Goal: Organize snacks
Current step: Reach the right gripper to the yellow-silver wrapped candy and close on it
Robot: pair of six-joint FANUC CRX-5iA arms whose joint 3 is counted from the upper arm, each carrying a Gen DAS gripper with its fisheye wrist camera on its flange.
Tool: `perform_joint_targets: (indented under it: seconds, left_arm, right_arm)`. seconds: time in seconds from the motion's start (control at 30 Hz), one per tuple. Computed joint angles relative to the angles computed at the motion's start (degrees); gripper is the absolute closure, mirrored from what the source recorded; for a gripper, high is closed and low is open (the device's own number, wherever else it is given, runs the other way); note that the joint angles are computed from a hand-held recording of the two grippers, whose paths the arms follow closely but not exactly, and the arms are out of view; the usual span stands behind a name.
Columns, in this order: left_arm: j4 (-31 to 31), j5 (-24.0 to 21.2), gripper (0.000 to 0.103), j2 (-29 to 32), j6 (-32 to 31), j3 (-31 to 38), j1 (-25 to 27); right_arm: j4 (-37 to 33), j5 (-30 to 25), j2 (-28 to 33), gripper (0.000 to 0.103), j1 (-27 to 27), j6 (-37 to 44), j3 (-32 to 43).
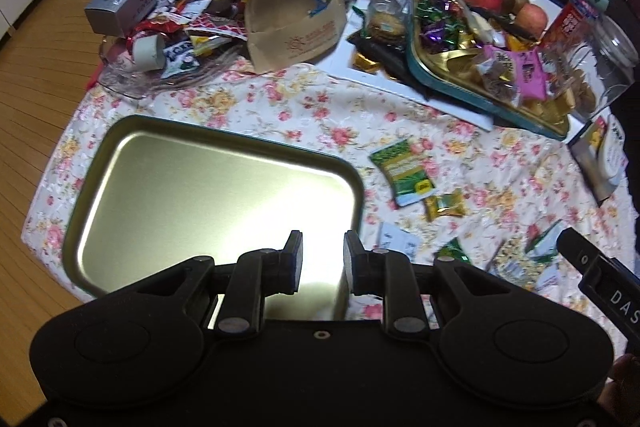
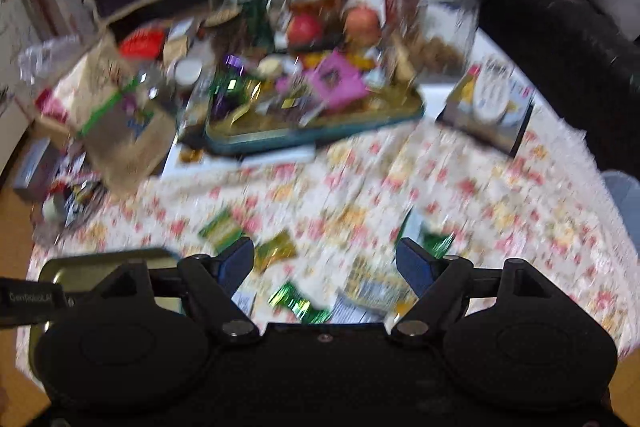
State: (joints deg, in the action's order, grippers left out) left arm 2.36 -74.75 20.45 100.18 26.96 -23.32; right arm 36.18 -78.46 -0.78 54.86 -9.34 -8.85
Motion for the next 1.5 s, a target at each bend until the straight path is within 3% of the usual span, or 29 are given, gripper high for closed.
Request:
perform_joint_targets:
  seconds: [0.13, 0.3, 0.43, 0.63, 0.73, 0.83, 1.03, 1.43, 1.5]
  left_arm:
    - [2.86, -0.98, 0.071, 1.69, -0.46, 0.92, -0.57]
    - [2.04, -2.24, 0.071, 3.27, -1.8, 3.03, -3.09]
    - [1.95, -3.2, 0.071, 4.66, -3.81, 5.17, -4.63]
    - [1.61, -5.66, 0.071, 8.42, -6.66, 9.92, -7.1]
    - [2.6, -8.85, 0.071, 11.47, -7.27, 13.27, -7.48]
    - [4.55, -11.32, 0.071, 13.75, -6.69, 15.89, -7.05]
    - [4.83, -11.58, 0.071, 14.54, -4.55, 17.46, -6.28]
    - [4.12, -14.31, 0.071, 15.52, -5.81, 17.46, -6.35]
    - [4.39, -14.44, 0.071, 15.49, -5.85, 17.02, -6.25]
  right_arm:
    - [0.46, -2.4, -0.55, 0.015, -0.73, 2.07, -1.22]
    - [-7.97, -3.17, -1.75, 0.016, -3.94, 7.94, -1.19]
    - [-9.57, -1.3, -4.46, 0.021, -4.69, 5.05, -4.76]
    - [-13.31, 0.87, -7.58, 0.021, -5.24, 7.01, -7.68]
    - [-18.21, -0.57, -5.96, 0.023, -6.94, 9.69, -5.58]
    - [-20.6, 0.12, -5.52, 0.034, -8.14, 9.8, -5.37]
    - [-22.64, 3.27, -6.17, 0.034, -9.68, 6.63, -7.12]
    - [-27.28, 3.32, -1.31, 0.035, -10.74, 12.5, -4.37]
    - [-28.52, 3.24, -0.59, 0.047, -11.07, 13.62, -3.75]
